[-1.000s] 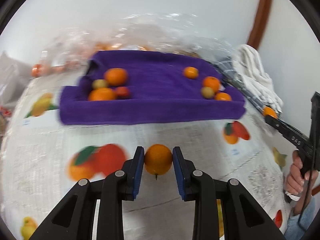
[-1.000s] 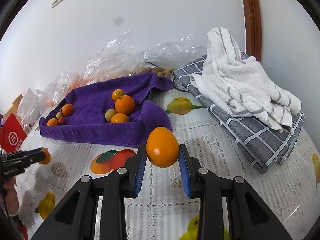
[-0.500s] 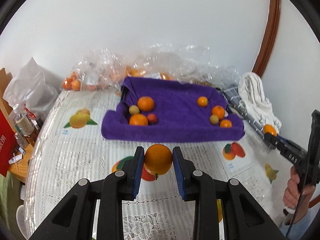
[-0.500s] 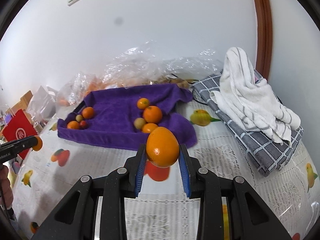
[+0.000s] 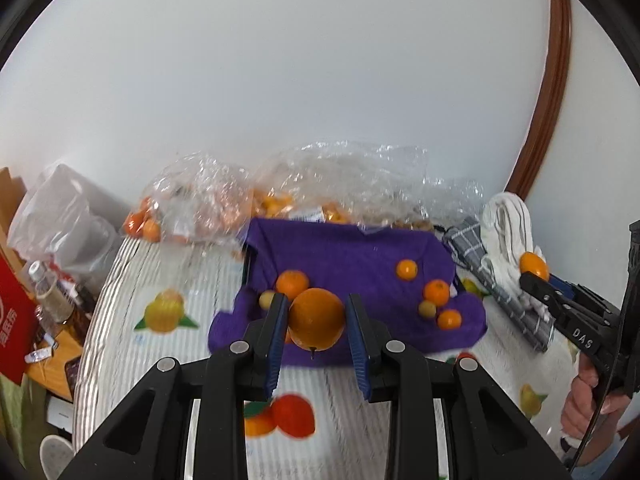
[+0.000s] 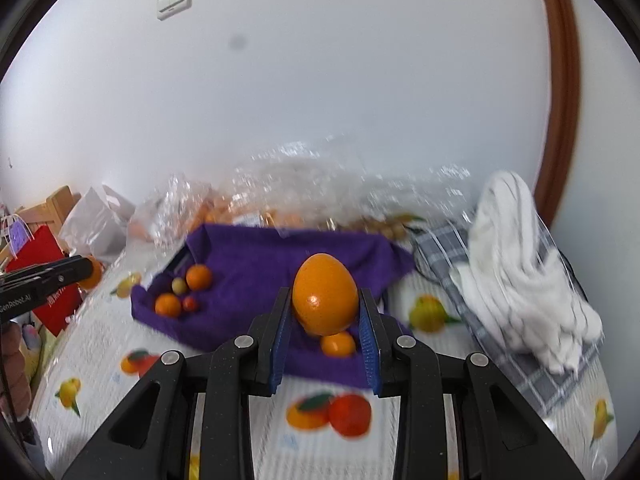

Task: Organize fruits
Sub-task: 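Lower the oval fruit onto the towel with the right tool while the left tool lowers its orange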

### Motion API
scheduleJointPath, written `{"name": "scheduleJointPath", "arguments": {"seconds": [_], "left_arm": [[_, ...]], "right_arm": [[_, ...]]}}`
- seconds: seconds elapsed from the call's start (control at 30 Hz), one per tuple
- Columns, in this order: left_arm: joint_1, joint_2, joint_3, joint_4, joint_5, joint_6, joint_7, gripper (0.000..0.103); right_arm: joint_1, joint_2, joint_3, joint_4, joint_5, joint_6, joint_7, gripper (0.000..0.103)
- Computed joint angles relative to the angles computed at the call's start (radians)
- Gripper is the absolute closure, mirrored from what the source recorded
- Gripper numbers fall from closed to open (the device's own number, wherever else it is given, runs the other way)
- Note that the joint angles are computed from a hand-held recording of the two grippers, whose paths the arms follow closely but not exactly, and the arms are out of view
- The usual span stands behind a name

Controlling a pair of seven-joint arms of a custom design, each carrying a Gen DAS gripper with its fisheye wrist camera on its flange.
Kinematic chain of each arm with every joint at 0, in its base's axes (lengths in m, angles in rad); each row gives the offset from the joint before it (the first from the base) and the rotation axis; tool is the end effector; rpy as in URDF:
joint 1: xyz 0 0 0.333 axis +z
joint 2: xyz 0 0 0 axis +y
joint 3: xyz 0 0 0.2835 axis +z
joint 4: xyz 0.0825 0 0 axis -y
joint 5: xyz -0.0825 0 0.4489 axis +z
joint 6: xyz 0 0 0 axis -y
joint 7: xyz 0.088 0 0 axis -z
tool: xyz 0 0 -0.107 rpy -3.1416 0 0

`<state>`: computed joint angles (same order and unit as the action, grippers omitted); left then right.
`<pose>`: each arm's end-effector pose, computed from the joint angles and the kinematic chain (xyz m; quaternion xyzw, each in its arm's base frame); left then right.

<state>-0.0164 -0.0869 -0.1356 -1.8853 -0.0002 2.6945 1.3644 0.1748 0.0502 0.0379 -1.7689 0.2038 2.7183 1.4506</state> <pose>0.6443 -0.1016 0.6030 -0.6530 0.6215 -0.3527 0.2510 0.6765 0.1381 0.5832 -0.6915 0.5734 -0.2330 0.3726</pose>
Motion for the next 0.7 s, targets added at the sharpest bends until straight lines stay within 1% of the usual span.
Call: {"name": "scheduleJointPath", "arguments": {"seconds": [0.1, 0.2, 0.27, 0.33, 0.4, 0.5, 0.57, 0.6, 0.63, 0.67, 0.7], "left_arm": [[0.002, 0.075, 0.0, 0.098, 0.048, -0.022, -0.036, 0.075], [-0.006, 0.161, 0.012, 0.21, 0.093, -0.047, -0.077, 0.075], [-0.015, 0.216, 0.022, 0.279, 0.098, -0.058, -0.083, 0.075], [-0.025, 0.267, 0.032, 0.341, 0.105, -0.061, -0.089, 0.075], [-0.024, 0.317, 0.033, 0.391, 0.069, -0.065, -0.053, 0.075], [-0.034, 0.378, 0.048, 0.445, 0.064, -0.082, -0.047, 0.075], [-0.043, 0.397, 0.062, 0.451, 0.079, -0.082, -0.053, 0.075], [-0.05, 0.423, 0.07, 0.485, 0.099, -0.121, -0.051, 0.075], [-0.055, 0.435, 0.076, 0.5, 0.111, -0.138, -0.052, 0.075], [-0.058, 0.441, 0.082, 0.503, 0.119, -0.137, -0.062, 0.075], [-0.057, 0.444, 0.084, 0.502, 0.119, -0.134, -0.071, 0.075]], "right_arm": [[-0.001, 0.091, 0.01, 0.124, 0.003, -0.029, -0.002, 0.071], [-0.008, 0.188, 0.029, 0.258, 0.012, -0.062, 0.006, 0.071], [-0.016, 0.256, 0.045, 0.352, 0.022, -0.089, 0.001, 0.071], [-0.01, 0.309, 0.048, 0.421, -0.004, -0.101, 0.017, 0.071], [-0.007, 0.372, 0.053, 0.502, -0.027, -0.122, 0.027, 0.071], [-0.013, 0.446, 0.068, 0.589, -0.031, -0.148, 0.019, 0.071], [-0.027, 0.499, 0.088, 0.648, -0.009, -0.191, 0.003, 0.071], [-0.036, 0.509, 0.097, 0.654, 0.005, -0.202, -0.01, 0.071], [-0.048, 0.523, 0.112, 0.661, 0.028, -0.209, -0.033, 0.071], [-0.055, 0.555, 0.121, 0.702, 0.044, -0.25, -0.049, 0.071], [-0.051, 0.578, 0.117, 0.736, 0.044, -0.285, -0.045, 0.071]]}}
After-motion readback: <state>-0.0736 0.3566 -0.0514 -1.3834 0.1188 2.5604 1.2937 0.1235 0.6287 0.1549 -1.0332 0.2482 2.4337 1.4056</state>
